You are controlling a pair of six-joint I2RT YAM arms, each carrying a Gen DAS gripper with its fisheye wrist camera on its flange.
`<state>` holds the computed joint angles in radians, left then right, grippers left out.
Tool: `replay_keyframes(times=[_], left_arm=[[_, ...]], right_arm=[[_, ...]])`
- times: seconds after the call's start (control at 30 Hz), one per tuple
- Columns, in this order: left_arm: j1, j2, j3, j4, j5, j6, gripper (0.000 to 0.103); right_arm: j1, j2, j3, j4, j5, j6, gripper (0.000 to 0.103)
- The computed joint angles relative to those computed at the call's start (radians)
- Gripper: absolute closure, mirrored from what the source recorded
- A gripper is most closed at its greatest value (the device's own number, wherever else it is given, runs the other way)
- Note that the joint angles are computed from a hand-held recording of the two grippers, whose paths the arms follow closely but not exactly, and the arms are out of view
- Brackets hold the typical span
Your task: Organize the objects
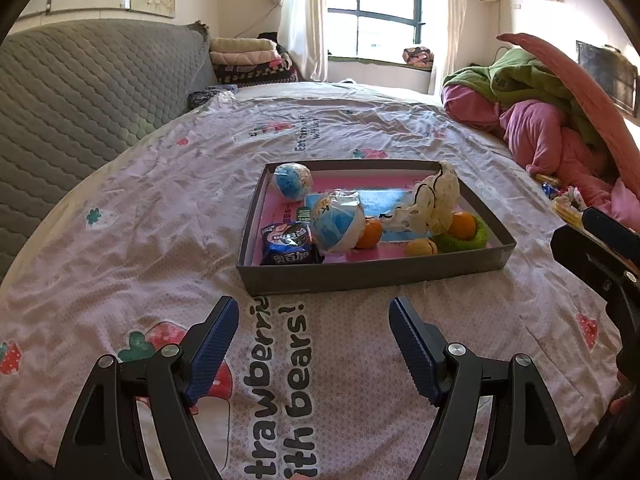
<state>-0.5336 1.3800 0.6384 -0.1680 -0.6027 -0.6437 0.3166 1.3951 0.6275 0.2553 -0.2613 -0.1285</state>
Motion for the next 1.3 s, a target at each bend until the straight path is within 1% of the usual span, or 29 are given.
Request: replay_keyframes(times=[0.17,0.47,0.73,0.9,1.03,1.1,1.3], left_arm=[[0.008,-0.005,-0.025,0.041,0.01,0.011,0.024],[0.002,0.023,-0.034,0.064,0.004,-0.005,0.024],[-0.013,0.048,-0.042,0.093,0.005,-0.004,0.024],[-0.017,0.056,-0.048,0.106,0.005,-0.005,0.024],[-0.013,0.066,-0.059,0.123,0.005,-0.011,0.024],[-0.004,0.076,-0.062,0.133,0.021,-0.012,0.024],[0.004,0.106,-0.077,0.171,0.03,-0.016,0.024]], right_arm=[[-0.007,0.009,-0.016,0.033,-0.009,0.008,0.026],[-0.001,0.045,-0.043,0.082,-0.023,0.023,0.026],[0.003,0.067,-0.095,0.175,-0.014,0.059,0.026],[-0.017,0.095,-0.101,0.203,-0.034,0.077,0.026],[-0.018,0.116,-0.113,0.235,-0.036,0.063,0.026],[-0.021,0.128,-0.113,0.24,-0.04,0.058,0.026],[-0.009,0.15,-0.123,0.264,-0.02,0.05,0.026]])
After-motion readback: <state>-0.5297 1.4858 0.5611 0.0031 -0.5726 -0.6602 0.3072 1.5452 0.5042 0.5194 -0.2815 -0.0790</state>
